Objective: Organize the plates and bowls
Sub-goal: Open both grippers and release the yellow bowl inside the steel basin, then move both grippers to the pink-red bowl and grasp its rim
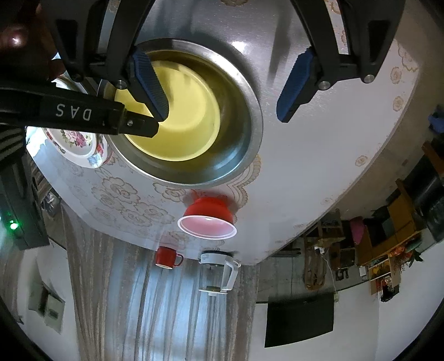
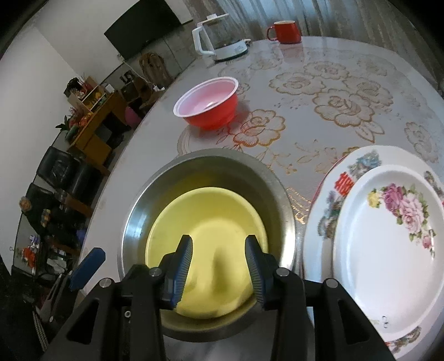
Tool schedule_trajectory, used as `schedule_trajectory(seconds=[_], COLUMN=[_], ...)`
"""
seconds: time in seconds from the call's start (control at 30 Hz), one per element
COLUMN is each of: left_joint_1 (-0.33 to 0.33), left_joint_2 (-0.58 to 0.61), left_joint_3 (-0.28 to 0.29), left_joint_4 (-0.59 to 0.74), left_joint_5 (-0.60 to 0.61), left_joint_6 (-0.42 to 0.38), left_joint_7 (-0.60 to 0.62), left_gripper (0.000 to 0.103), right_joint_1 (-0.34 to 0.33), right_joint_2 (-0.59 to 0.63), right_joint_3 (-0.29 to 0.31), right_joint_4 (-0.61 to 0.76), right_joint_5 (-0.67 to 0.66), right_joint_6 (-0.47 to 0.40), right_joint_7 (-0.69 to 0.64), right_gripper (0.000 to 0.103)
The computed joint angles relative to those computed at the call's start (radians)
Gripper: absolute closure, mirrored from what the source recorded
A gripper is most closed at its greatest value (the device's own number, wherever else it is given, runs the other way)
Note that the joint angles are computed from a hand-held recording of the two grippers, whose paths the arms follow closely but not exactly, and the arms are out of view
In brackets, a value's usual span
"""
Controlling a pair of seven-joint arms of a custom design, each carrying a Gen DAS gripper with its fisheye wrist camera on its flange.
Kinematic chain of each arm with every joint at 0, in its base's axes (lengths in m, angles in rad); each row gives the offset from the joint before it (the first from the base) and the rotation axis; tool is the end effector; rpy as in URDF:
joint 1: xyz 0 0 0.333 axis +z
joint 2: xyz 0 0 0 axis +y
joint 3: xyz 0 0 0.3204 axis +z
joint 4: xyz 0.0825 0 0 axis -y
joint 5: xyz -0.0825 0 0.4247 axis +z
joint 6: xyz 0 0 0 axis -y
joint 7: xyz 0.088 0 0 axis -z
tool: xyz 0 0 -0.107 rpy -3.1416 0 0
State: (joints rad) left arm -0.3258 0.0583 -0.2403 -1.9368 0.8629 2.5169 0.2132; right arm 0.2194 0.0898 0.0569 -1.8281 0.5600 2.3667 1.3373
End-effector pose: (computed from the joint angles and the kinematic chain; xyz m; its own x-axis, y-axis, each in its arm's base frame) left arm 0.5465 -0.3522 0.4979 0.1670 -0.9809 0.0993 -0.6672 -0.1866 -0.7211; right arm 0.6380 0.1864 0.5214 0.2713 -0.8689 -0.4139 -0.8966 -0.0717 -0.4371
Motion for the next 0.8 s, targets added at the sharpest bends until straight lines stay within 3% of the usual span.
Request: schedule_trajectory(seconds=[0.27, 0.4, 0.53, 0.8], left_joint_1=[0.002, -0.001, -0.004, 0.02], left_joint_2=[0.011, 0.017, 0.017, -0.033], left_joint_3=[0.002, 0.003, 0.004, 0.012], left_joint_4=[0.009, 0.012, 0.016, -0.038], left_joint_5=[-0.022, -0.041, -0.047, -0.029], left_joint_6=[0.002, 0.008, 0.003, 0.042], left_joint_7=[0.003, 0.011, 0.016, -0.051], left_gripper=[0.018, 0.017, 0.013, 0.005], right_joint_1=[-0.007, -0.014, -0.015, -0.016], right_joint_2=[-0.043, -0.05, -0.063, -0.057], right_joint_3=[-0.005, -0.011, -0.011, -0.018], right_joint_4=[-0.042, -0.048, -0.068, -0.055], right_joint_5=[0.073, 0.118, 0.18, 0.146], right_joint_6=[0.033, 0.005, 0.021, 0.018], right_joint_7=[-0.051, -0.08, -0.175, -0.23], right_gripper=[0.064, 0.064, 0.064, 0.063])
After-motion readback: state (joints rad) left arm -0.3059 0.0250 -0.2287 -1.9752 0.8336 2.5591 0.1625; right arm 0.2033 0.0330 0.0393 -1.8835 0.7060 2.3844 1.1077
